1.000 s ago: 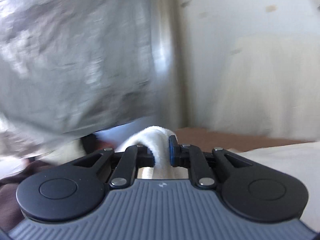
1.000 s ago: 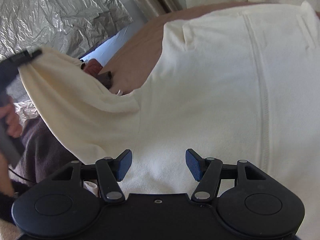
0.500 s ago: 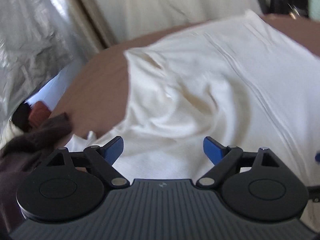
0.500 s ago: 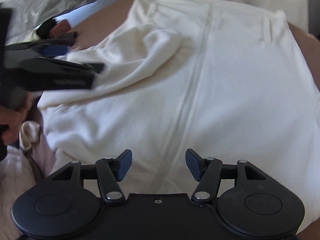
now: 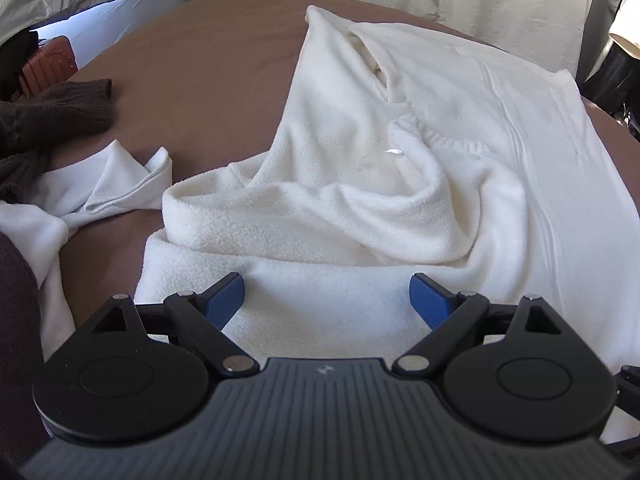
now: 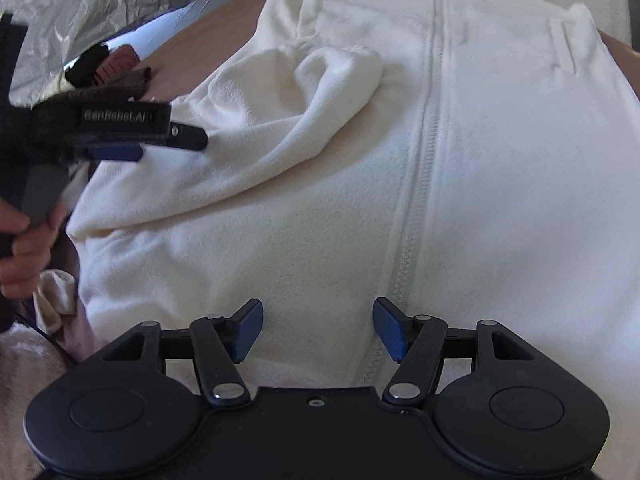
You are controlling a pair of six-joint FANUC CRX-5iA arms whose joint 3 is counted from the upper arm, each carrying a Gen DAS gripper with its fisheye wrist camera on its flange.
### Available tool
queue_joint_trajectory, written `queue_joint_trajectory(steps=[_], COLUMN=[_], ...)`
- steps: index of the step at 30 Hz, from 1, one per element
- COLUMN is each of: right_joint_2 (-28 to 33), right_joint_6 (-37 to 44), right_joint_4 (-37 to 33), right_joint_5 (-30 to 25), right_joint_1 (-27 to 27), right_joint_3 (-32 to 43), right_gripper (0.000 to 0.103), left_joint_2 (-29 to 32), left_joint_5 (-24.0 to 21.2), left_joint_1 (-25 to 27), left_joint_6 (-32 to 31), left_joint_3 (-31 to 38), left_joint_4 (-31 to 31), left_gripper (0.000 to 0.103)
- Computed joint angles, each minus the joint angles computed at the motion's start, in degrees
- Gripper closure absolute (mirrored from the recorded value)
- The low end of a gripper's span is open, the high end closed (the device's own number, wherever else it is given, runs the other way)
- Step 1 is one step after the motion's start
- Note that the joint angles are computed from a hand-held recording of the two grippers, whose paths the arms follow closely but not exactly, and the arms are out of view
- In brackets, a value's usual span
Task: Fold clothes
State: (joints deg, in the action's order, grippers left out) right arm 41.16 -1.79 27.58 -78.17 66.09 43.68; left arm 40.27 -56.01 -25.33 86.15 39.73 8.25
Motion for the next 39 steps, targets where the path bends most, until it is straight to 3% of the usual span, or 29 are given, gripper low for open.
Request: queue_joint_trajectory(steps=[5, 8, 13, 15, 17, 20, 23, 26, 28, 29, 30, 33, 34, 37, 39], right_joint_2=[-0.7, -2.2, -5.6, -7.4, -8.8, -10.6, -10.0, -8.5, -7.6, -8.5, -8.9, -7.7, -7.6, -7.0, -5.3], right_joint_6=[0.6, 0.7, -2.7, -4.8, -6.8, -10.7, -15.3, -19.7, -23.8, -29.1, -32.0, -27.8, -25.1, -23.0, -21.8], right_joint_4=[-0.1, 0.8, 6.0, 7.9, 9.8, 12.6, 15.4, 19.2, 20.6, 24.6, 27.6, 33.0, 37.0, 43.1, 42.0], right_joint_5=[0.4, 1.3, -0.2, 0.8, 3.1, 11.2, 16.8, 20.3, 22.5, 25.7, 27.3, 21.7, 17.2, -1.5, -14.0], right_joint_1=[0.0, 0.6, 2.7, 2.9, 2.5, 0.5, -3.5, -7.3, -9.7, -10.3, -10.8, -9.0, -7.3, -0.2, 4.3], right_joint_3=[-0.5, -2.1, -6.5, -9.5, -12.0, -16.6, -19.6, -22.3, -24.8, -28.3, -30.2, -28.2, -28.0, -26.6, -24.0], right_gripper=[0.033, 0.034, 0.034, 0.034, 0.034, 0.034, 0.034, 0.034, 0.035, 0.045, 0.09, 0.093, 0.093, 0.094, 0.091], left_joint_2=[0.1, -0.9, -4.3, -4.4, -3.6, -2.7, -3.2, -2.5, -0.8, -0.1, 0.0, -1.0, -1.4, -2.6, -3.6], left_joint_5=[-0.3, 0.0, 3.8, 1.9, -0.4, -1.5, 0.6, 0.9, -1.6, -2.9, -3.3, -2.6, -2.3, -1.4, -0.7], left_joint_1=[0.0, 0.4, 2.7, 2.8, 3.2, 5.7, 7.3, 7.5, 6.5, 5.9, 5.3, 4.2, 4.0, 4.2, 4.5], left_joint_6=[-1.5, 0.8, 10.8, 17.4, 19.1, 17.4, 17.4, 15.4, 15.9, 16.2, 16.0, 15.2, 15.0, 14.2, 14.0], left_joint_3=[1.1, 1.4, -1.7, -0.3, 1.2, 0.2, -2.2, -1.9, 0.7, 2.1, 2.7, 2.2, 1.8, 0.3, -0.9], left_joint_4=[-1.8, -5.1, -10.4, -16.0, -17.9, -11.4, -7.0, -7.1, -10.5, -12.5, -13.8, -16.5, -17.2, -17.0, -15.8], left_gripper=[0.013, 0.013, 0.013, 0.013, 0.013, 0.013, 0.013, 0.013, 0.012, 0.012, 0.012, 0.011, 0.011, 0.011, 0.011])
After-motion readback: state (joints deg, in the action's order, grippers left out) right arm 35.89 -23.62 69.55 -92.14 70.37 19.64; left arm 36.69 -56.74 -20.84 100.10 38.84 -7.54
